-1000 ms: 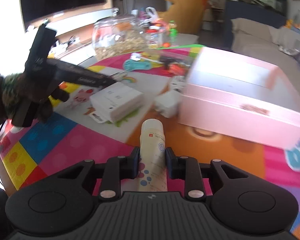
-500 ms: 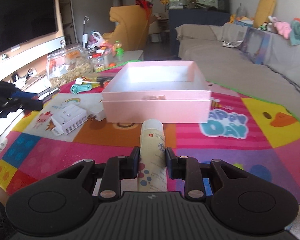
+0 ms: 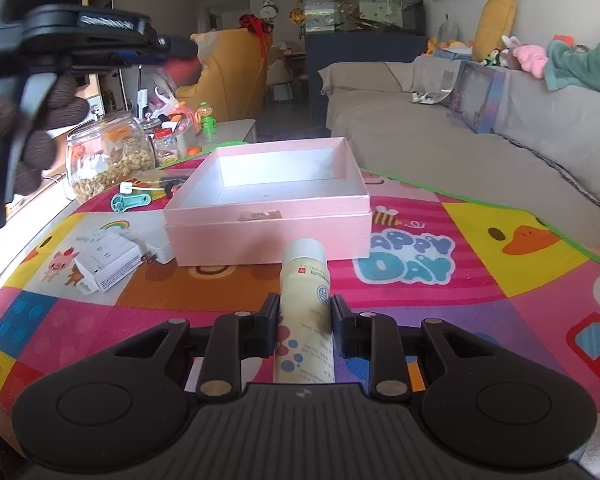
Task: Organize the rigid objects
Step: 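Drop the red bottle and lotion tube into the pink box with both grippers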
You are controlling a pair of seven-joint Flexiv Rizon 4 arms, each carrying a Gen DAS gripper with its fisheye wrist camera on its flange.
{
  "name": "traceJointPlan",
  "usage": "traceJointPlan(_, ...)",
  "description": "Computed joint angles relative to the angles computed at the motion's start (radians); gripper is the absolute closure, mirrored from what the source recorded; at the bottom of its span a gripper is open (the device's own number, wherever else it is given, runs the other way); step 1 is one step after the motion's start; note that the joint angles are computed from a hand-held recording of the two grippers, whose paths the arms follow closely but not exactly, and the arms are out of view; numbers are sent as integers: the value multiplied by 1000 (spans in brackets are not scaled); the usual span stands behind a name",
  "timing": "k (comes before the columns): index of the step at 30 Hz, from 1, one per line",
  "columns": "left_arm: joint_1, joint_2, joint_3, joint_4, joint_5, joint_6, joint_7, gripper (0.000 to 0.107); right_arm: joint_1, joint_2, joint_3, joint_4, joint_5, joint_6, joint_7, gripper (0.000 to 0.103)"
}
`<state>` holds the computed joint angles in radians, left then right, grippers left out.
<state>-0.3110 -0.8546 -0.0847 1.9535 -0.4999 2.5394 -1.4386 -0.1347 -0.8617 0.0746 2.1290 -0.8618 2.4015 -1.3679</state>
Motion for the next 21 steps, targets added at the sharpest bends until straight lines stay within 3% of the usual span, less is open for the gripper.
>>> traceJointPlan(5,105,10,-34,140,161,76,-191,80,-17,8,28,-54,-30,30,71,77)
traceJointPlan(9,61,31,0,257,47,100,-214,80,11,7,45,-167,-70,75,183,77)
traceJointPlan(12,25,57,14,322,-61,44,-204,80,84,12,28,-284,-71,11,264,75)
traceJointPlan(13,19,63,20,340,-75,34,-209,80,107,9,19,-325,-80,-26,291,65)
traceJointPlan(14,17,64,27,367,-77,39,-221,80,126,7,11,-357,-95,-67,315,49)
traceJointPlan(15,10,62,36,387,-86,45,-227,80,144,4,4,-374,-97,-98,324,45)
traceJointPlan(18,10,48,52,444,-71,76,-261,80,145,-6,8,-366,-175,-138,336,44)
traceJointPlan(21,60,30,51,472,10,88,-325,80,160,-5,-15,-272,-196,-115,241,44)
